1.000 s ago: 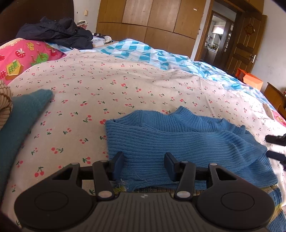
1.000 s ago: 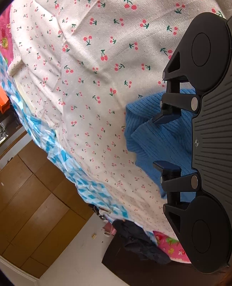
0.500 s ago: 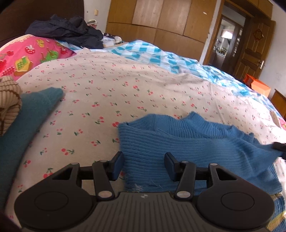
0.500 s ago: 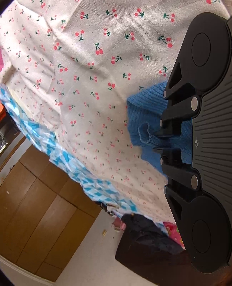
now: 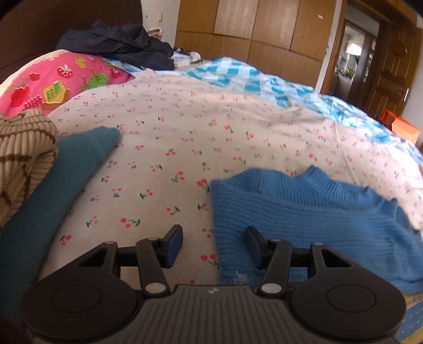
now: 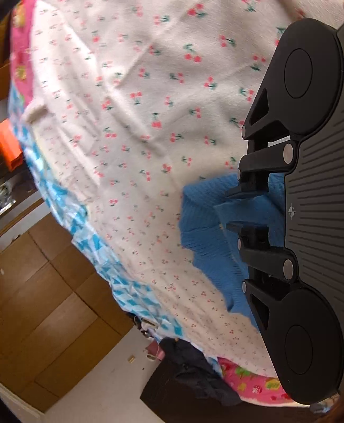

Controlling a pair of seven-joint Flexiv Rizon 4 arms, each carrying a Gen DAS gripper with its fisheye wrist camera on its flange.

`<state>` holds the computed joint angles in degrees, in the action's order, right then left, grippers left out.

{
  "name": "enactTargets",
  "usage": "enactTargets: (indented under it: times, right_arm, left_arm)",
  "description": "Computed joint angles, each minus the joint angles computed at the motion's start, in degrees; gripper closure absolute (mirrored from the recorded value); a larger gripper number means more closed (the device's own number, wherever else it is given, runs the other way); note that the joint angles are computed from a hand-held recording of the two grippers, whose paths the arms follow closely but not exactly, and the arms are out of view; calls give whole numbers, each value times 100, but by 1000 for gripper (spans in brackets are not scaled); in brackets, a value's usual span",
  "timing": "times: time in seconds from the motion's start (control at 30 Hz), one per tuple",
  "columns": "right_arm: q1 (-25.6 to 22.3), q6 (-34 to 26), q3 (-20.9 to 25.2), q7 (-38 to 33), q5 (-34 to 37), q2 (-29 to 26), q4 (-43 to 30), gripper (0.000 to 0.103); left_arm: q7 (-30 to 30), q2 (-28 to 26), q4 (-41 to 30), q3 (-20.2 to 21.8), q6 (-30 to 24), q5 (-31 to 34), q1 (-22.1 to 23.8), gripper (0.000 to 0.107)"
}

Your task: Fold small clothes

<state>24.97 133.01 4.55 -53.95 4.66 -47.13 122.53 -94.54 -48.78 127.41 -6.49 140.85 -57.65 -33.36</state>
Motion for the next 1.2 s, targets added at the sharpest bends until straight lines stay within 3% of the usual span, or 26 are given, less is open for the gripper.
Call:
enactTargets:
  times: [0.1,0.17,0.27,0.33,0.37,0.4,0.43,0.47,0.53,0.6,0.7,0.77,0.9,1.07,1.2]
  right_arm:
    - [373,-58,-473,-608,130,-8,-220,67]
    - [413,-330,-594,-930,-61,-112,-551,67]
    - [-97,-793,-216,-1133,-1066,-317,-1057,68]
    - [-357,-1308,-10,-1105,-1597,-476,-1411,73]
    - [-270,-1530,-118,-1109,-1583,-558,-1574,74]
    - [-32,-1707,-412,-1062,-1459,-644,-1704,77]
    - [122,-1932,-520,-1329,-991,-723,-1872,87]
    - [116,-1946,-564,-1330,-897,-806,-1952,88]
    - [-142,-1740,-406,-991,-1081,-858,-1915,88]
    - [29,-1564,-585,-1013,-830,-857,-1829,88]
    - [240,-1620,-759,-1059,-640,-867,-1849,86]
    - [600,-1781,-1086,-1160,-441,-769,-1813,85]
    - [724,-1232,-1082,-1432,-211,-458,-1352,76]
    - [965,-1015,-1162,-1770,343,-252,-865,75]
    - [536,-455,-555,-1944,-1,-69,-359,76]
  left_arm:
    - [29,23,-39,47,244,-115,-86,51]
    - [106,56,-124,34,306,-47,-39,50]
    - [207,17,-353,-7,156,399,151,50]
    - [416,-96,-613,9,-48,612,206,50]
    - [520,-168,-739,25,-151,634,207,50]
    - [675,-229,-854,48,-289,470,151,50]
    - [897,-282,-956,81,-446,168,54,50]
    - [1064,-343,-1016,124,-534,-119,-48,50]
    - [778,-390,-854,77,-334,151,91,49]
    - [899,-375,-853,117,-297,-117,0,49]
    - [1206,-389,-977,27,-386,-596,-11,38]
    - [862,-240,-736,-76,-409,-278,188,38]
    - [735,57,-288,-29,-299,-289,62,39]
    - [805,209,25,-39,-336,-601,-119,39]
    - [625,236,97,-45,-365,-504,-93,39]
